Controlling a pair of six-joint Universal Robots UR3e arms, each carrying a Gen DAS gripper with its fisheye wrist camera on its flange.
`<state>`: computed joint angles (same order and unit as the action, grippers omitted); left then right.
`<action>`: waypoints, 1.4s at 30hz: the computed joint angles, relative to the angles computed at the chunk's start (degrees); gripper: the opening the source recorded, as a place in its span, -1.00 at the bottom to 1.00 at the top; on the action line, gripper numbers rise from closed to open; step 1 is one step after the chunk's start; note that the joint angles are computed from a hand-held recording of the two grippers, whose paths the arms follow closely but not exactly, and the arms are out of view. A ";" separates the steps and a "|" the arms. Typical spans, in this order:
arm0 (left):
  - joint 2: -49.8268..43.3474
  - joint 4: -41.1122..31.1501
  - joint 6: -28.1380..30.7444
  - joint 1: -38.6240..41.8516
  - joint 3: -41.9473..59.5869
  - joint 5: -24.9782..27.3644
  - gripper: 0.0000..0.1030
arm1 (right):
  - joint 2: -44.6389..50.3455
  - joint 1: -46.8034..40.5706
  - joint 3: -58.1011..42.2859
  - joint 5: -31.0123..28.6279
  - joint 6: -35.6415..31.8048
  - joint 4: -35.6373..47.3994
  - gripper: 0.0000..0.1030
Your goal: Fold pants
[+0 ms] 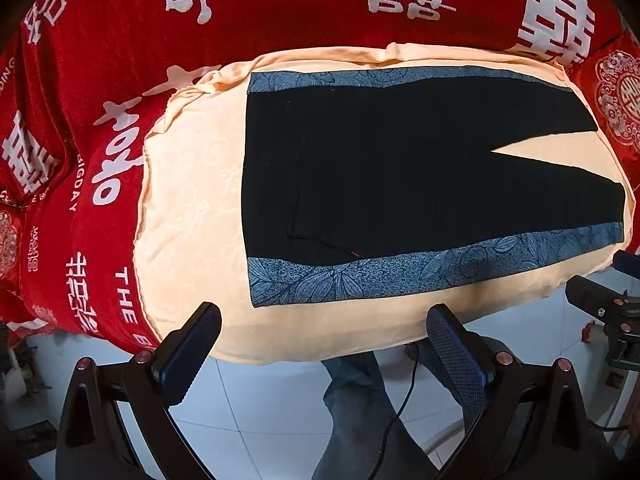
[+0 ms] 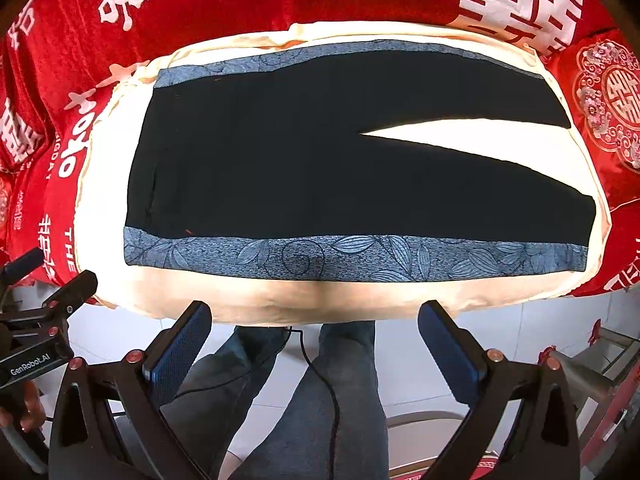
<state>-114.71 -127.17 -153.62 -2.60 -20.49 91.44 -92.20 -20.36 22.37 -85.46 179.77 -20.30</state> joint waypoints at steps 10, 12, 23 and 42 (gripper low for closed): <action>0.83 1.05 -0.62 -0.47 -1.29 0.47 1.00 | 0.72 0.13 -1.23 -0.52 -0.23 0.37 1.00; 1.19 1.33 -0.72 -0.51 -1.87 0.54 1.00 | 0.87 0.10 -1.62 -0.65 -0.34 0.56 1.00; 1.45 1.90 -0.63 -0.26 -1.85 0.82 1.00 | 1.21 -0.12 -2.87 -0.75 -0.63 1.17 1.00; 2.39 3.23 -3.21 -2.32 -3.47 2.44 1.00 | -0.12 -1.77 -0.73 -0.56 -3.42 0.53 1.00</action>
<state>-112.32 -123.93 -156.83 -4.92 -23.96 93.88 -92.32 -22.14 21.64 -86.02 176.34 -19.77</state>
